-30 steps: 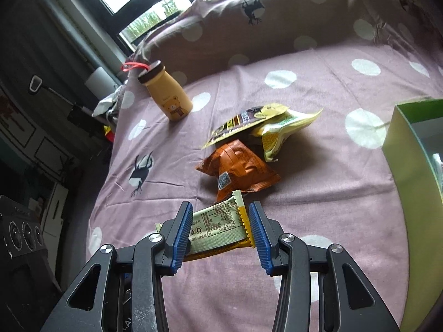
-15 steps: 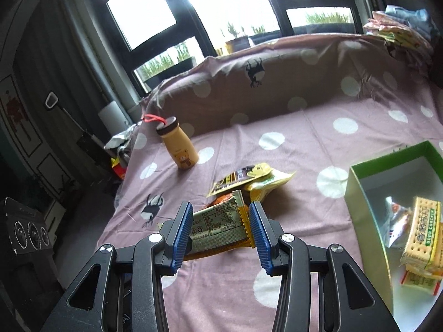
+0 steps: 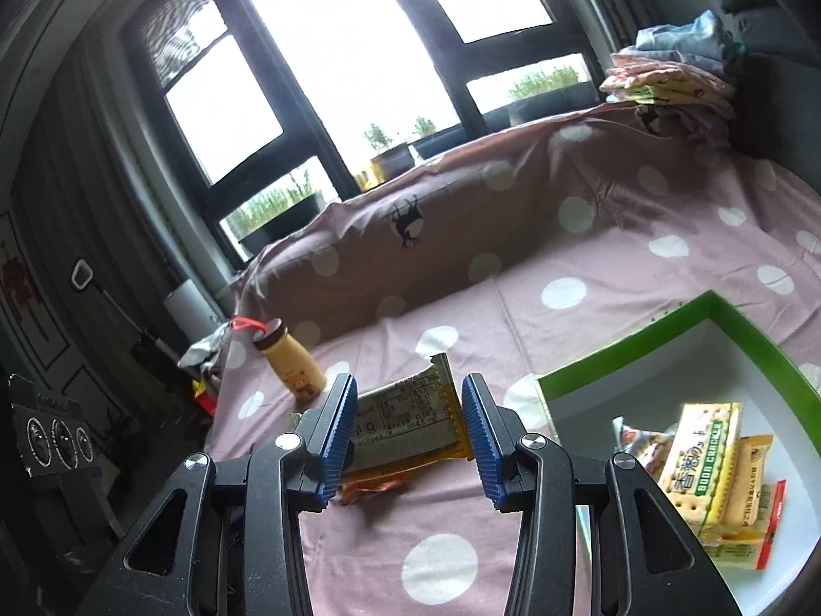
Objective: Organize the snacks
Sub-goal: 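Lift the bar packet and carry it toward the green box, then lower the bar packet into the box and open the right gripper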
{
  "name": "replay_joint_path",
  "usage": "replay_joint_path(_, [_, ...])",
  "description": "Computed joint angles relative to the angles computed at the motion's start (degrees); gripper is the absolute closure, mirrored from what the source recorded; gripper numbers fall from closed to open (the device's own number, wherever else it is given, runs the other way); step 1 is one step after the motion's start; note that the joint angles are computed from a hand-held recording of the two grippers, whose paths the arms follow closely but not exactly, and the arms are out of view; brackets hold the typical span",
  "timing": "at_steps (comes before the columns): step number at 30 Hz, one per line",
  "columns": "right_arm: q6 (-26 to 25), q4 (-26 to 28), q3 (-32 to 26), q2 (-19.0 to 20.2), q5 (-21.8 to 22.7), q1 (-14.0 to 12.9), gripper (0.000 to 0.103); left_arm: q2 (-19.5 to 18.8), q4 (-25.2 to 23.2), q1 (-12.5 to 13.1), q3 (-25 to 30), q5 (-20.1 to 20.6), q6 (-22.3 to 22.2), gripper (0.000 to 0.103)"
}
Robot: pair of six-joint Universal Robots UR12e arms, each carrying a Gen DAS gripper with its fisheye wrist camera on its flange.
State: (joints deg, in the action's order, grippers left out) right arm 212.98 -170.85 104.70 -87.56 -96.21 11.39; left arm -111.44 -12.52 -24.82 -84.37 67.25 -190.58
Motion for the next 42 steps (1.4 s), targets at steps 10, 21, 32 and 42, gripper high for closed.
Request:
replay_joint_path(10, [7.2, 0.5, 3.0, -2.2, -3.5, -3.0, 0.057, -3.9, -8.4, -3.0, 6.9, -0.6, 7.5, 0.075])
replay_joint_path(21, [14.1, 2.8, 5.6, -4.0, -4.0, -6.0, 0.057, -7.9, -19.0, -4.2, 13.6, -4.1, 13.2, 0.075])
replay_joint_path(32, [19.6, 10.4, 6.3, -5.1, -4.0, -7.9, 0.057, -11.1, -31.3, -5.4, 19.5, -5.3, 17.5, 0.075])
replay_joint_path(42, [22.4, 17.3, 5.6, -5.5, -4.2, -8.5, 0.057, -12.5, -38.1, -6.0, 22.2, -5.2, 18.3, 0.075])
